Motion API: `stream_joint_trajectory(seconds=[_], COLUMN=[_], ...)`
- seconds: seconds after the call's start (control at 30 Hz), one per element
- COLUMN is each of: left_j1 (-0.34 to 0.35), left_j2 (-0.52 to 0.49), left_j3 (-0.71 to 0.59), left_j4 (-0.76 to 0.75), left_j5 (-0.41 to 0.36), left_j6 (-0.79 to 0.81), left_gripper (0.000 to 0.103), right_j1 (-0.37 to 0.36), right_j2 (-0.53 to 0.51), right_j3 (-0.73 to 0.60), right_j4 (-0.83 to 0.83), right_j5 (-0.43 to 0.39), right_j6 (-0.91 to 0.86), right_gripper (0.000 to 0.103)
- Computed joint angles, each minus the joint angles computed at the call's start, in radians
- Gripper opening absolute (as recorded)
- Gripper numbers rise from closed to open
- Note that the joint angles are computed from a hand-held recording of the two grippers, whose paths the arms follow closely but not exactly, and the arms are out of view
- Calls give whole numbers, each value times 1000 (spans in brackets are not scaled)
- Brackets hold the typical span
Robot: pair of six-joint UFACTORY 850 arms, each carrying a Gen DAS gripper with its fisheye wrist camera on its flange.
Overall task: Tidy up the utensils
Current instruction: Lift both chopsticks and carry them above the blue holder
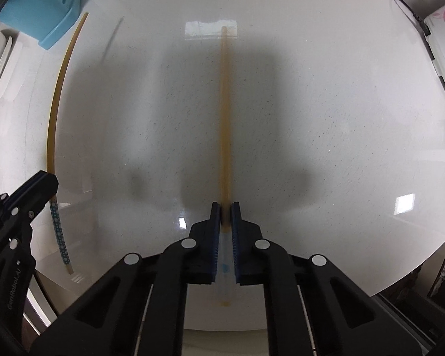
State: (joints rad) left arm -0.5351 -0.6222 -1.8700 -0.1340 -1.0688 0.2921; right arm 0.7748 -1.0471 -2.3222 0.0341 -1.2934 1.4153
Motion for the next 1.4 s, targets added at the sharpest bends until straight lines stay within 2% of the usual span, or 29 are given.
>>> stream_joint_trajectory(seconds=[0.17,0.43,0.97,1.13,1.4], left_j1=[-5,-9,-23,-25,-19], left_j2=[2,13,34,25,19], left_j3=[-8,-18,-77,-120,-176], left_j4=[4,9,-6,-4,-4], left_j5=[6,31,109,132,197], left_j6=[-14,-60,-139,-178,-238], left_gripper=[7,7,7,7,7], right_j1=[6,41,78,46,24], right_j2=[7,93,194,246,274], right_j3=[7,96,135,179,185], right_j4=[-12,-106,-373,-448,-554], right_j5=[20,84,103,151,186], right_j6=[1,45,96,59,28], right_gripper=[7,7,6,7,7])
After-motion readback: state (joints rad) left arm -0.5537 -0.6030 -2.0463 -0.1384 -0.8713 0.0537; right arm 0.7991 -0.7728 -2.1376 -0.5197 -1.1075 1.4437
